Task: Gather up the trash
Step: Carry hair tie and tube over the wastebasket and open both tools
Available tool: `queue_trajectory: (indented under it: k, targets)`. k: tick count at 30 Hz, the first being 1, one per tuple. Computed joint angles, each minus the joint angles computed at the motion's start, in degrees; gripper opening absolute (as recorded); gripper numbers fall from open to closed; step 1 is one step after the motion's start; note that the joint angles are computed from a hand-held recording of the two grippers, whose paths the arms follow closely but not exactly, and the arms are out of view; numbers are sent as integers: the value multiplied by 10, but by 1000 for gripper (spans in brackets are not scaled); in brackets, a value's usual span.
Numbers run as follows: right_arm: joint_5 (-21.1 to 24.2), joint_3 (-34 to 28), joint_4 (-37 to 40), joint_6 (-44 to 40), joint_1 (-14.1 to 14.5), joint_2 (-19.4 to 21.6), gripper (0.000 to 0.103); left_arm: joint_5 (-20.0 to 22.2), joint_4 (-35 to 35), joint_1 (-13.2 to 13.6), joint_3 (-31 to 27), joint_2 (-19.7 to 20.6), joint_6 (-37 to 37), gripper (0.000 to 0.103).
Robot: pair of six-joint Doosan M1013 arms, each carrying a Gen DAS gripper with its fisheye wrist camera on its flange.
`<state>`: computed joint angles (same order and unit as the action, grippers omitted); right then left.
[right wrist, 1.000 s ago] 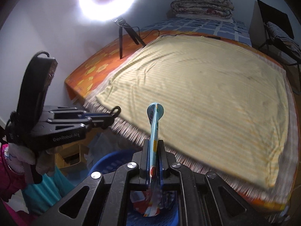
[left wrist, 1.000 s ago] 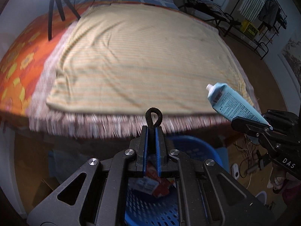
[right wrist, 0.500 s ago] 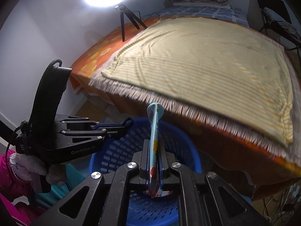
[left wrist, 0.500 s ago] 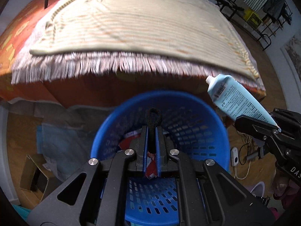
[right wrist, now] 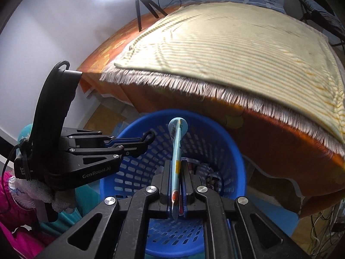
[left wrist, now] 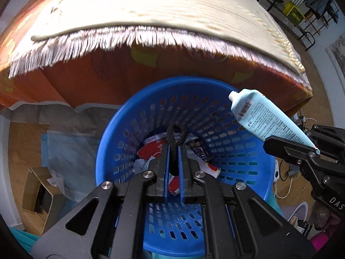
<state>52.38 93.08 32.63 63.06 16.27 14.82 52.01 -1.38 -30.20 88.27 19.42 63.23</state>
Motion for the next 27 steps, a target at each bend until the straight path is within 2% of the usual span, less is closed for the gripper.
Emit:
queue_trajectory:
  k: [18,20,21,23,25,27]
  targets:
    - [9,-1,-20,36,7,20,9,23,-4,-4,1,12,2,6]
    - [9,-1,-21,39,8,21,9,25,-3,-4,2,13,1,17]
    - [9,-1,-23,40,8,22,9,24,-2,-4,2,13,0,26]
    - [9,-1,-24,42,8,22,10,25,3,-4,2,12,-3,32]
    - [9,0,-24,42,7,21,16,27,4,-4,2,13,-3,40]
    - [5,2,-26,44,8,21,26,25,7,-5,3,13,-6,50]
